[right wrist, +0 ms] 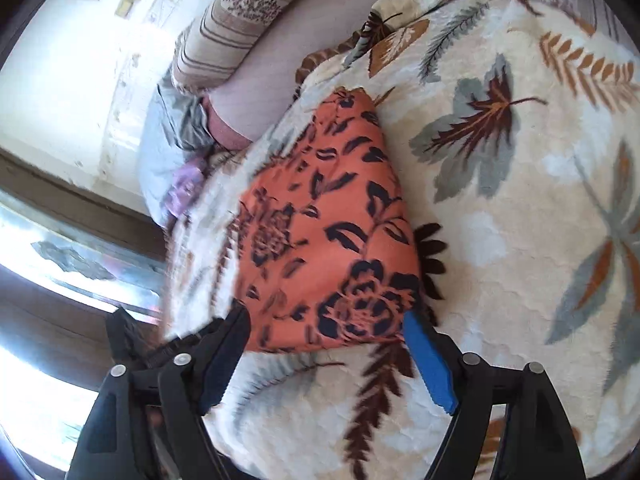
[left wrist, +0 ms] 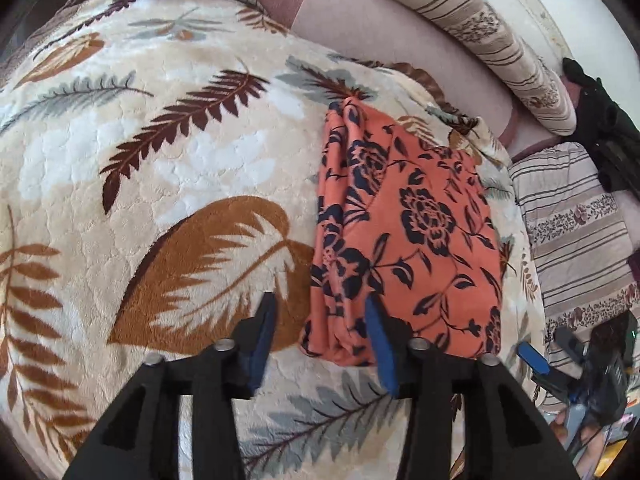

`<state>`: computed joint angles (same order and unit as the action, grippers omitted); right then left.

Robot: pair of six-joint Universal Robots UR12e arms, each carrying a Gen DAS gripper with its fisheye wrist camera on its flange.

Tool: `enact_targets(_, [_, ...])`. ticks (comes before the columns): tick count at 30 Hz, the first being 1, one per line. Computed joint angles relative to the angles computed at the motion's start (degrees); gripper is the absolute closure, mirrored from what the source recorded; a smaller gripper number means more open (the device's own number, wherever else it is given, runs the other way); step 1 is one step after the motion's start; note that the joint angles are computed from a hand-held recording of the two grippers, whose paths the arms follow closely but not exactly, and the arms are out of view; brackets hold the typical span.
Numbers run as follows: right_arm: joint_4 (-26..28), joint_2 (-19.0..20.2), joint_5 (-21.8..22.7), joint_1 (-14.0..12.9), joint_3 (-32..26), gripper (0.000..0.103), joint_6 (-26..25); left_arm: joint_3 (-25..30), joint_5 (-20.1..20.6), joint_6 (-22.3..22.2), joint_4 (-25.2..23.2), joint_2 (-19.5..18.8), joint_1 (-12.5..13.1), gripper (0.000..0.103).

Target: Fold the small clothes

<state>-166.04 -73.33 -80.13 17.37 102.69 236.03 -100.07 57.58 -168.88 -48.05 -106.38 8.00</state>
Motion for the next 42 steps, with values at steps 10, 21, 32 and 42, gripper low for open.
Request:
enact_targets(10, [8.97,2.8,-1.98,-0.53,-3.2,0.071,-0.55,-2.09,5.08,1.03,4.34,1.39,-1.23,0.038])
enact_targets(21, [12.91,-0.61,-13.89,3.59,-2.49,0.007,-0.53,-7.78,13.52,3.93,15.58,6.3,-1.71,0.032])
enact_targets(32, [29.97,-0.46,-30.26,14.16,-4.91,0.008,-12.45,-12.99,14.68,3.75,20.94,11.25,-1.8,0.026])
enact_targets(42, [8.47,0.93,-62.3,21.71,-4.12,0.0,-26.2,-16.93,19.77,0.87,31.6,13.56,-1.61,0.015])
